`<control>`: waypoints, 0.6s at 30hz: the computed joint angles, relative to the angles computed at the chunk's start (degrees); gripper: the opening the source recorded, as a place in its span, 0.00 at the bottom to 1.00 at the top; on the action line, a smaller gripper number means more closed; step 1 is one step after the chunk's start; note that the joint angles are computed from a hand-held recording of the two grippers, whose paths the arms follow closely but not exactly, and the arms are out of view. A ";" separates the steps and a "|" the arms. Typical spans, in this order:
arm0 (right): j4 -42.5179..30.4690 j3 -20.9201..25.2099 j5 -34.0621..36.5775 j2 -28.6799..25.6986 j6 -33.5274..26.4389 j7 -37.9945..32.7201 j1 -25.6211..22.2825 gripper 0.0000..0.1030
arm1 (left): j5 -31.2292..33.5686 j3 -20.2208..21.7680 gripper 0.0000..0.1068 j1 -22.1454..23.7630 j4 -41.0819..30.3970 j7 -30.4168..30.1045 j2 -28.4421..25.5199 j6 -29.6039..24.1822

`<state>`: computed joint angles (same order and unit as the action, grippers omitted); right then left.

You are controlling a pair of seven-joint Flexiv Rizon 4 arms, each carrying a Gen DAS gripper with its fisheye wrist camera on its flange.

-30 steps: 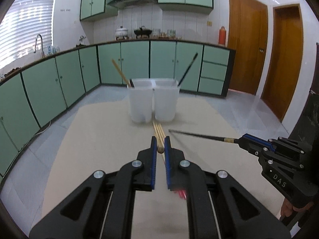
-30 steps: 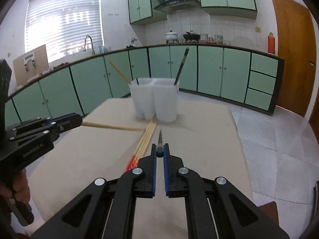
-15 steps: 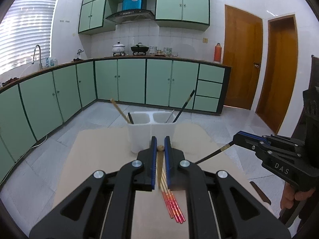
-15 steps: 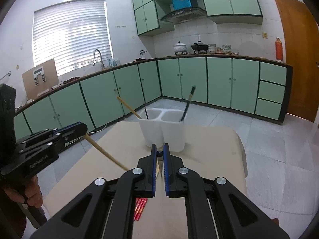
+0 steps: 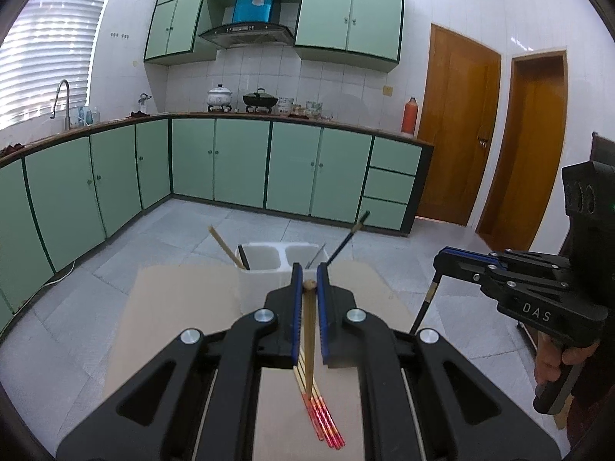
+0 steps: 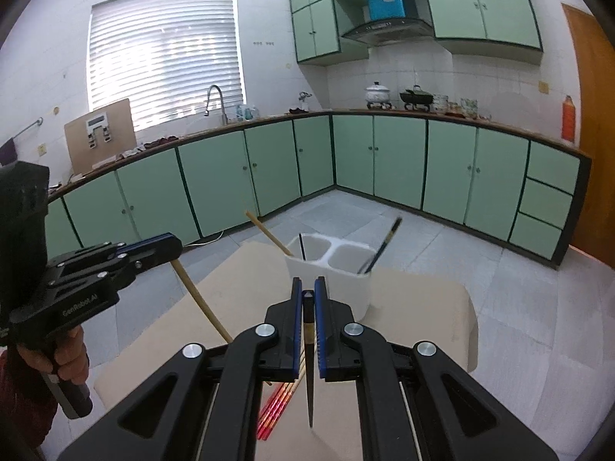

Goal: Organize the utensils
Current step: 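Carry both chopsticks up over the white holder and open both grippers to drop them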

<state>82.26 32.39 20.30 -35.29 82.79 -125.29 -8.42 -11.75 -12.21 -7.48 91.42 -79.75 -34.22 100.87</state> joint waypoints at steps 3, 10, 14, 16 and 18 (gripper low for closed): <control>-1.74 0.64 -0.22 -0.12 -1.11 -0.91 -0.27 0.06 | 0.33 -0.85 0.06 0.88 -1.91 0.62 -0.32 0.14; -11.69 -1.27 -0.11 -2.07 -4.69 -2.43 2.84 0.06 | -0.39 1.16 0.06 -0.48 -10.20 1.67 -2.93 -0.10; -20.91 -4.43 -0.95 -5.25 -7.17 -0.85 6.63 0.06 | -1.78 4.30 0.06 -2.81 -18.93 2.37 -6.56 -2.23; -25.97 -6.26 -1.60 -7.39 -8.42 0.40 8.61 0.06 | -2.48 6.79 0.06 -4.42 -24.78 2.54 -9.19 -3.60; -30.87 -8.12 -2.34 -9.75 -9.35 1.79 10.51 0.06 | -3.25 11.01 0.06 -6.69 -30.47 1.87 -12.03 -5.04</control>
<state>51.39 24.27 17.96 -45.03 73.45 -123.51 2.09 -15.00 -1.20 -14.17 60.95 -77.88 -46.24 95.83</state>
